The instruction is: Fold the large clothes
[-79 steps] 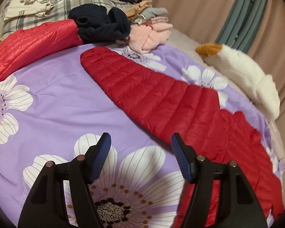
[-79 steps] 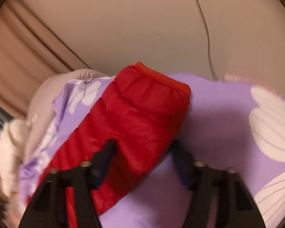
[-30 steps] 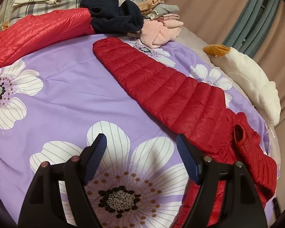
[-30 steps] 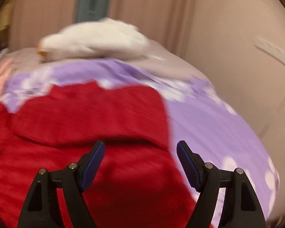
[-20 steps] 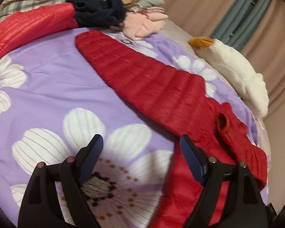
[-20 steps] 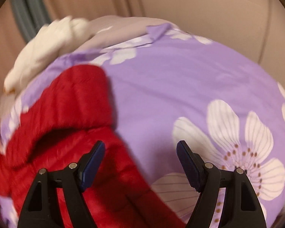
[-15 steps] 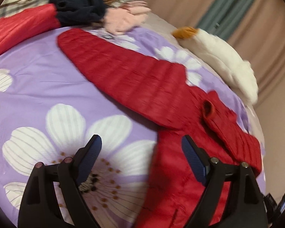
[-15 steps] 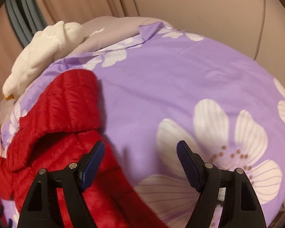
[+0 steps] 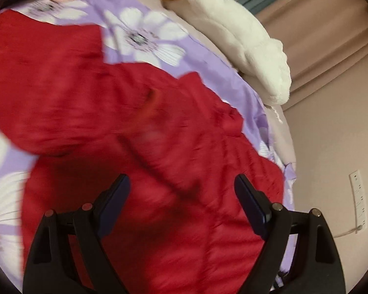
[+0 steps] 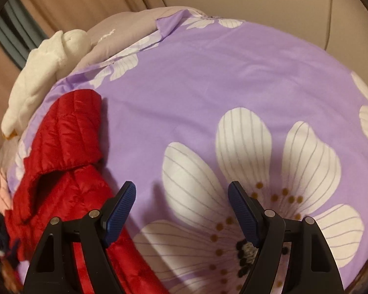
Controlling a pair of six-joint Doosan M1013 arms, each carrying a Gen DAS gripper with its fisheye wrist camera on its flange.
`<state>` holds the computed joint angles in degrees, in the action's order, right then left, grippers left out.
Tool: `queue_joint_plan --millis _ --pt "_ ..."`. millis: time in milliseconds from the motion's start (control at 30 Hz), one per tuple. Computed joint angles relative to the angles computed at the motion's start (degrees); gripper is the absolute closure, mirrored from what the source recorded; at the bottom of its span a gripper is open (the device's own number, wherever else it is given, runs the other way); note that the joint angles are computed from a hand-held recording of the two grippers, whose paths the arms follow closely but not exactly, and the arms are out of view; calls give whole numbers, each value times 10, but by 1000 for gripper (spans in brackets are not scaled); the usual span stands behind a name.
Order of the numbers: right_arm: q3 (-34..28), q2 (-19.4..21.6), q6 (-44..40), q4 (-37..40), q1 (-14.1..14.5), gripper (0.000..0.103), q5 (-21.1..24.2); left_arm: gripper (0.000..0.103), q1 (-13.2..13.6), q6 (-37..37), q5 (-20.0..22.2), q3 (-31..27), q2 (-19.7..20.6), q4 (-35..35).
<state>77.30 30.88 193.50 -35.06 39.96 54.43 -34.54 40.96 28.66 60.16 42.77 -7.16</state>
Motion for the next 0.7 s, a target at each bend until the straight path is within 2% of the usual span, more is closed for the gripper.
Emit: queue_joint_plan --millis 67,100,133,167,200,233,333,467,600,700 --pt "-9 5 -17 1 -1 26 17 20 5 27 29 -49 32 -65" --pt "-10 7 -13 2 -2 26 24 33 5 13 49 -71 46 -63" --pt "-11 8 -4 8 -3 26 26 46 5 -24 98 -112 68 -31" --pt "-10 8 0 19 -6 26 19 55 0 -71 157 -151 89 23" --pt "-7 7 -2 28 -8 26 10 66 -4 -101 197 -178 103 62" --pt "-7 6 -10 33 -10 26 5 71 -9 -128 213 -190 112 101" --pt "-23 12 -37 22 -8 26 27 81 -18 -204 199 -171 102 192" --pt "-34 18 -26 -4 -1 26 73 83 -34 -236 252 -166 89 317" --pt "-24 13 -31 24 -7 26 37 82 -52 -281 256 -86 44 471" --pt "-26 14 -22 25 -4 26 30 75 -49 -308 256 -33 19 492"
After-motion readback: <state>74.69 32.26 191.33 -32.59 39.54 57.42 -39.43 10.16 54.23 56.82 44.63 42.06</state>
